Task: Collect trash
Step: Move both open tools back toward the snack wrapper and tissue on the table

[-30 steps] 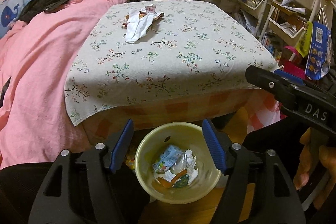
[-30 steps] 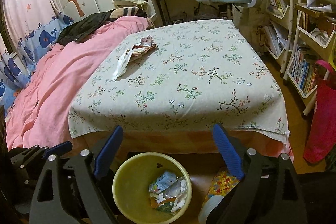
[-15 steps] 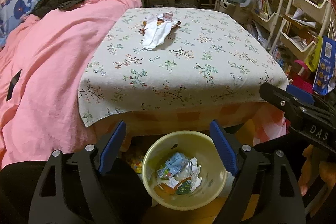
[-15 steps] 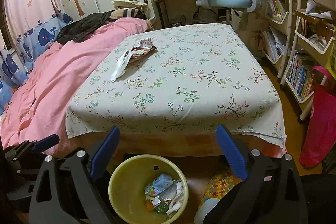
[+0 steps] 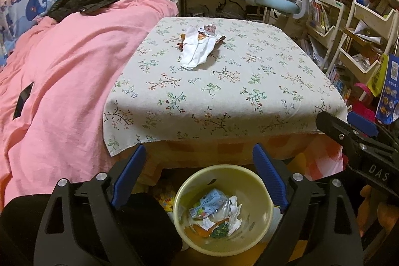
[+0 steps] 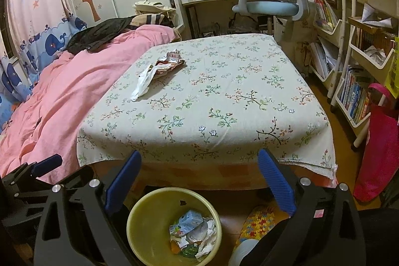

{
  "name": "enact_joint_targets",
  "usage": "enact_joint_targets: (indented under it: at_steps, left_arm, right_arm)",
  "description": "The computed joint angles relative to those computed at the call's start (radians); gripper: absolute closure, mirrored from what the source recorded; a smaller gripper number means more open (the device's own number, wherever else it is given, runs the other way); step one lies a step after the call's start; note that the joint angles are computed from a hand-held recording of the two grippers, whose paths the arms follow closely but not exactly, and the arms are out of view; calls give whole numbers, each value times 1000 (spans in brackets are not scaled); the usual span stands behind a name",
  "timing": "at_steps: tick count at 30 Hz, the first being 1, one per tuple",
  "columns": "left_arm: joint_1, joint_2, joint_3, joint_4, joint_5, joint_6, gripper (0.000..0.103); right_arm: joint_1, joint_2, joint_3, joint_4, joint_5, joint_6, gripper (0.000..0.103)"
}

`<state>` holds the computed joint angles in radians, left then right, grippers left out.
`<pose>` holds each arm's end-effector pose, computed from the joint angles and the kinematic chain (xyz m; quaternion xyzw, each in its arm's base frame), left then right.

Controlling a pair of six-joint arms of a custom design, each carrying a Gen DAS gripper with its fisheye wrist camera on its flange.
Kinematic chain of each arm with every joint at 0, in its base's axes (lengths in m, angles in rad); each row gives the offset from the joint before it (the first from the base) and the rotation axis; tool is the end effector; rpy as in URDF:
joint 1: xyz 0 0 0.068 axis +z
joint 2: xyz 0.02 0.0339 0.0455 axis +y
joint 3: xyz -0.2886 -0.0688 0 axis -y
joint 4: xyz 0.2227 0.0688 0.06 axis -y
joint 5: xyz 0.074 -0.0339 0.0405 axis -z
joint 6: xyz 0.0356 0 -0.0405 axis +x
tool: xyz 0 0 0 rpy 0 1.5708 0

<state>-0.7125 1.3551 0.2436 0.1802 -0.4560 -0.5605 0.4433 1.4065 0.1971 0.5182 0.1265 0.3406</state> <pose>0.1419 -0.1019 0.1374 -0.0006 0.9275 -0.0094 0.3738 0.1753 0.0782 0.1414 -0.0195 0.9032 0.1095 0.4145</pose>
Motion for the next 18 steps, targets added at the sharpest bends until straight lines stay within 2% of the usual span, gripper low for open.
enact_joint_targets:
  at_steps: [9,18]
  left_arm:
    - [84,-90,38,-41,-15,67,14]
    - [247,-151,122,-59,37,187,10]
  right_arm:
    - [24,-16,-7,26,37,1,12]
    - [46,-15,34,33,73,-39,10]
